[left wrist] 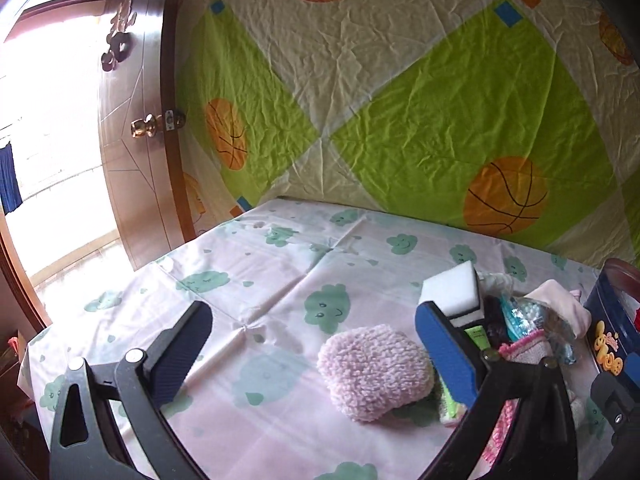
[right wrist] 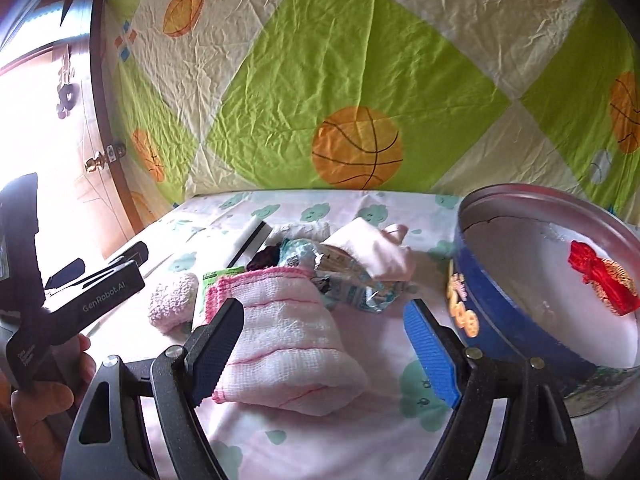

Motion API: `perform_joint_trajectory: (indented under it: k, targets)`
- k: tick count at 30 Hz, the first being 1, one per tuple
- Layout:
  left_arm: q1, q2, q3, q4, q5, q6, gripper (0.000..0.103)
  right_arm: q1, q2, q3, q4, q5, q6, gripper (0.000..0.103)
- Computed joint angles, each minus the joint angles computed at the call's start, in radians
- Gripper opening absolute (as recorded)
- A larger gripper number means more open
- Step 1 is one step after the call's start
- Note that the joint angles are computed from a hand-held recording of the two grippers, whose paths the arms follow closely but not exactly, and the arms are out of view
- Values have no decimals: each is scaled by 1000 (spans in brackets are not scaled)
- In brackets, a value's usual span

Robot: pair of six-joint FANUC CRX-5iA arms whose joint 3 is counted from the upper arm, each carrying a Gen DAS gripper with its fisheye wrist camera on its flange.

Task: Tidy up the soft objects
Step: 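Grasp the pink-edged white gauze towel with the right gripper, then grasp the pink fuzzy puff with the left gripper while the right gripper holds the towel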

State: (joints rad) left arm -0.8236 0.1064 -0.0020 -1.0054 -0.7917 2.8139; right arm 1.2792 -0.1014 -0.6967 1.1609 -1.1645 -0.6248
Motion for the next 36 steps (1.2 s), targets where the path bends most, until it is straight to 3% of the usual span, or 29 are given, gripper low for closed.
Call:
perform_joint_trajectory:
  k: [7, 14, 16, 18, 23, 26, 29, 33, 36]
  targets:
    - [101, -10, -21, 96, 44, -19, 103, -83, 42, 76, -135, 181, 174, 84]
    - [157, -1, -25, 214, 81, -107, 103, -118, 102, 167, -301, 224, 367, 84]
    - [158, -3, -28, 214, 87, -107, 103, -118, 99, 162, -295, 228, 365, 78]
    - [162, -3, -31, 223, 98, -119, 103, -114, 96, 160, -294, 215, 356, 62]
    - [162, 3, -27, 238, 109, -155, 103, -98, 41, 97, -250, 237, 294, 34]
    - [160, -6, -40, 236, 143, -175, 103, -85, -9, 32, -165, 251, 190, 29]
    - [162, -16, -55, 248, 187, -213, 103, -34, -33, -11, -56, 148, 97, 29]
    - [170, -19, -70, 295, 239, -305, 103, 62, 4, -9, 23, -124, 48, 29]
    - [239, -16, -116, 527, 329, -556, 103, 96, 11, -14, 34, -220, 45, 30]
